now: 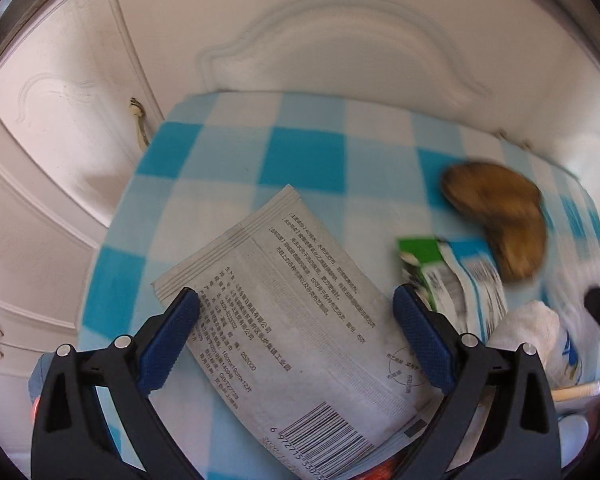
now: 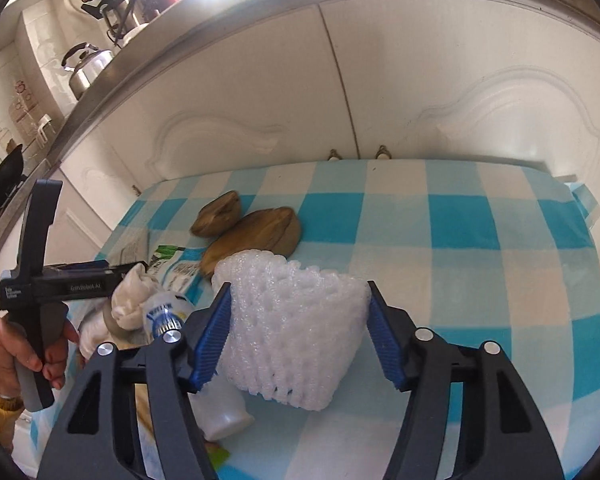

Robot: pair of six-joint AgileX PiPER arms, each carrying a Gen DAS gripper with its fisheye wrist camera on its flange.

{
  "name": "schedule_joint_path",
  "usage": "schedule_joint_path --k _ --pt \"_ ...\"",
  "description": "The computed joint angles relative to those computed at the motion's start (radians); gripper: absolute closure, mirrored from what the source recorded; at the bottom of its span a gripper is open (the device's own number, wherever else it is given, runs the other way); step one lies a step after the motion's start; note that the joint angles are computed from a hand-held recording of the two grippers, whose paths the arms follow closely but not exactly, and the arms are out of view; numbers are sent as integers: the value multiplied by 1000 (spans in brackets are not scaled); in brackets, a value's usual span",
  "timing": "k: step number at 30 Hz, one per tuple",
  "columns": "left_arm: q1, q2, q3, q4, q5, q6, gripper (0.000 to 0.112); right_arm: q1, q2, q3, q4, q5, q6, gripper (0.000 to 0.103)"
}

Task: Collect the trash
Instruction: 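Grasp the red snack wrapper with the left tool while the right tool holds the foam net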

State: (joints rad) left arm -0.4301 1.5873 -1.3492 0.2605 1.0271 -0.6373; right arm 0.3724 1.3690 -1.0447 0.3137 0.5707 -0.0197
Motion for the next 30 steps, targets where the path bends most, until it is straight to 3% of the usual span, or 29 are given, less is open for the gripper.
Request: schedule_joint_path --k 6,9,13,18,22,30 --pt "-158 -148 151 28 -24 -73 19 85 -127 101 -77 -3 125 48" --pt "-227 -215 229 71 -52 -136 29 139 -197 148 -155 -4 233 52" --pt "-327 -274 277 152 -30 -280 42 171 -273 209 -183 -13 304 55" --pt "-417 -339 313 195 -14 -476 42 212 -364 270 -257 -19 431 57" --pt "-416 -469 380 167 -47 -497 37 223 -447 296 -338 -7 546 57" --pt "-638 -611 501 222 72 -621 27 230 -555 335 -383 17 643 57"
